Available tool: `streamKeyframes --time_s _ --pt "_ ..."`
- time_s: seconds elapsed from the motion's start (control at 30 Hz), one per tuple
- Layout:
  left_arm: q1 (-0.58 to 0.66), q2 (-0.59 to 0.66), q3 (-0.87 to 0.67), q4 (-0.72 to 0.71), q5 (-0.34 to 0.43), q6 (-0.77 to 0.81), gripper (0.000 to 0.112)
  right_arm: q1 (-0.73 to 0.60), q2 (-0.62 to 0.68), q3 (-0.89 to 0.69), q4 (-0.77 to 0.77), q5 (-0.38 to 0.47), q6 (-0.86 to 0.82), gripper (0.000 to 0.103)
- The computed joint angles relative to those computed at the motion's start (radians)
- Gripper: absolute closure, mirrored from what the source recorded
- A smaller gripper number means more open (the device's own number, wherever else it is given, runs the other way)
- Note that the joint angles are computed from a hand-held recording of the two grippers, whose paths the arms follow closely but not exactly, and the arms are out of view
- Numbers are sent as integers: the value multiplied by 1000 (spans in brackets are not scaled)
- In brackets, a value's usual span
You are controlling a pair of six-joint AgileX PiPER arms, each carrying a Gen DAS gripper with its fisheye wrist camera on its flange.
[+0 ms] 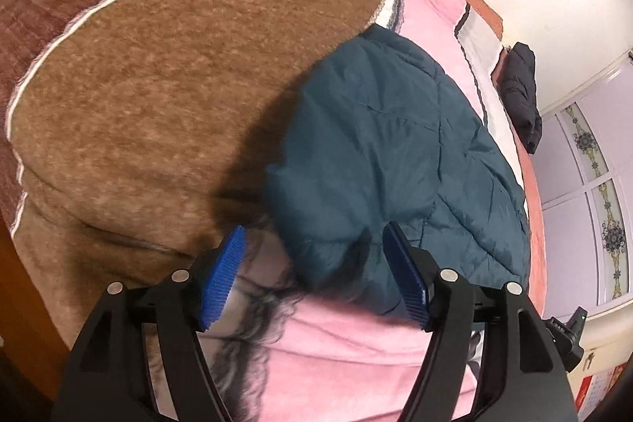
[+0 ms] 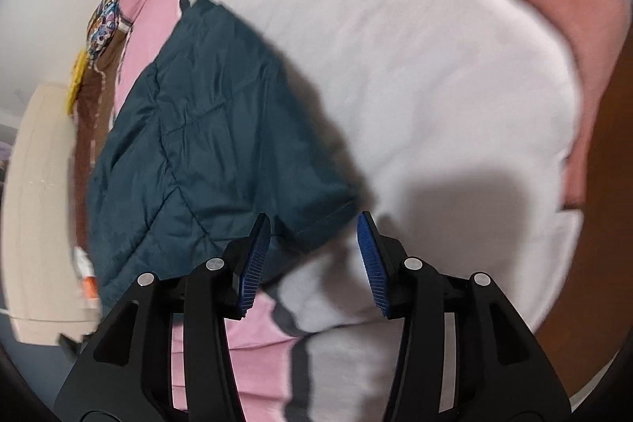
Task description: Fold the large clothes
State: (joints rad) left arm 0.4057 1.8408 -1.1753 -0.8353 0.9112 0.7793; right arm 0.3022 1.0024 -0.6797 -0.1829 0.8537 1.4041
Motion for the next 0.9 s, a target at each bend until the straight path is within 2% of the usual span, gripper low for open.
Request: streamKeyframes --time_s 0.07,0.1,0.13,0.17,0.3,0.37,0.4,0.57,0.63,0.73,0.8,0.9 --pt "30 4 -17 -2 28 0 43 119 34 -83 -141 125 83 57" --pt "46 9 -33 -10 46 0 43 154 51 -112 -175 157 85 59" --pt "47 8 -39 -12 47 -9 43 198 98 -173 -213 187 66 69" --pt "49 12 -52 -15 54 -15 43 229 141 -223 -233 193 39 73" --pt "22 29 -118 -4 51 -52 42 289 332 -415 -247 130 -106 86" --pt "-5 3 -106 -3 9 -59 43 295 426 -504 -238 94 -176 91" --pt "-26 -25 -85 -16 -27 -37 43 290 479 -554 -219 71 -224 91" --pt "-133 -113 -31 -49 -56 107 43 256 651 -709 -118 -9 -386 92" --pt "-202 -129 -12 -49 -88 143 43 228 748 -807 -3 -34 -519 92" --pt "-294 -105 -35 46 -156 63 45 223 891 -960 36 -1 -606 92" --pt "-283 -82 -62 38 -135 39 47 206 980 -1045 60 43 -640 92" --pt "-242 -77 -79 39 -129 23 47 172 1068 -1095 132 69 -708 94"
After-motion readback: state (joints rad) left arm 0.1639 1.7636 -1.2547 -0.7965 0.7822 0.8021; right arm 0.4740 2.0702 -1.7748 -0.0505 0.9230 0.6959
